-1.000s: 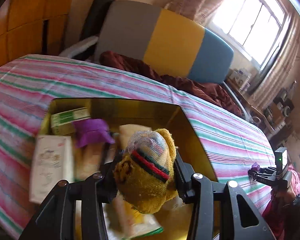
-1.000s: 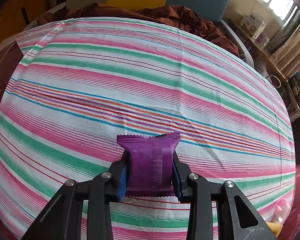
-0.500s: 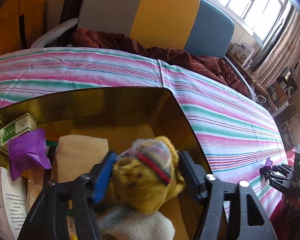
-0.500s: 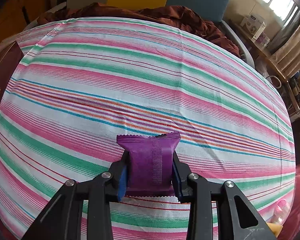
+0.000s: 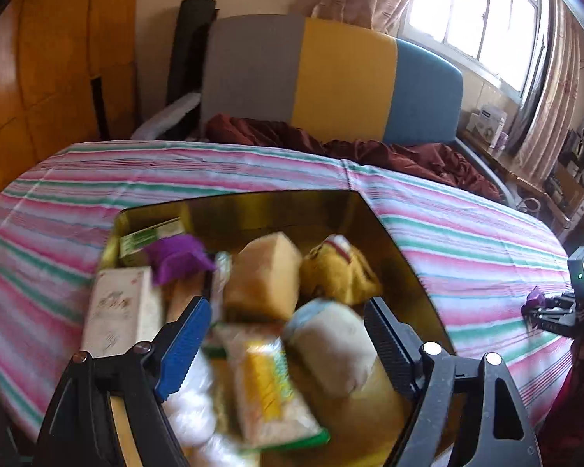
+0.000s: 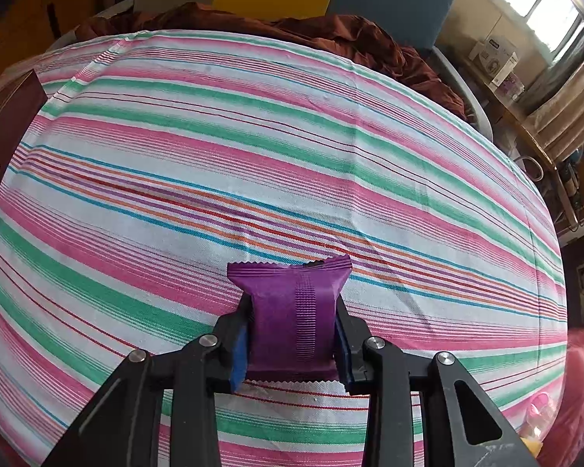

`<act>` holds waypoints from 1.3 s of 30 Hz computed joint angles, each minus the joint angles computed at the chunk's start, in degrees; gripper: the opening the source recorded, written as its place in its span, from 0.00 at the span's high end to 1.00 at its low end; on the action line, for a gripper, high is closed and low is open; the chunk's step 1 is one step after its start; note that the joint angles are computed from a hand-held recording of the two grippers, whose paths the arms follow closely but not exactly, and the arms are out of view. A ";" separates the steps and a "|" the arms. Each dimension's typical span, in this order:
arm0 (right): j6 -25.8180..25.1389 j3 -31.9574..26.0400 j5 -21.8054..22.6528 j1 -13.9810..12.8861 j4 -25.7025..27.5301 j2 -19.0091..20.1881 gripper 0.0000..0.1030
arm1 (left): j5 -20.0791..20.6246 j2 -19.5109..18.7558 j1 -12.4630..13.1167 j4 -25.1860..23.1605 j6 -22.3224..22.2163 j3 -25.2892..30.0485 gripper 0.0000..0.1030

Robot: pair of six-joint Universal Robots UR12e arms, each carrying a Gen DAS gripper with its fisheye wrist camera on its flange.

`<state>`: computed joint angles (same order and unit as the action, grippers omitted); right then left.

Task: Organize objects
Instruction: 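Carry the purple pouch into the tray and open the right tool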

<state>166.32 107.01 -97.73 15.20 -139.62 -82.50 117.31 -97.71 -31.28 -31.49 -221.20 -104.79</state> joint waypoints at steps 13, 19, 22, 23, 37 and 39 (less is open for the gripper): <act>1.78 -2.17 -0.83 2.95 -0.59 -0.55 0.67 | 8.62 4.62 -3.13 -3.98 -4.61 -3.79 0.20; 1.59 -3.31 8.86 6.52 -2.83 -2.11 0.67 | 9.71 5.44 -3.53 -3.87 -5.59 -4.52 0.20; 2.05 -3.40 14.41 8.93 -4.58 -2.23 0.67 | 9.90 5.86 -3.69 -4.46 -6.42 -4.94 0.20; 2.34 -3.39 15.94 9.90 -5.17 -2.15 0.67 | 10.03 6.00 -3.73 -4.73 -6.73 -5.09 0.20; 2.79 -4.39 23.94 18.16 -2.98 2.41 0.64 | 11.15 8.00 -3.50 -7.63 -11.94 -7.31 0.20; 2.26 -4.40 24.35 18.41 -1.48 2.80 0.62 | 11.56 7.73 -3.78 -7.42 -11.28 -7.19 0.20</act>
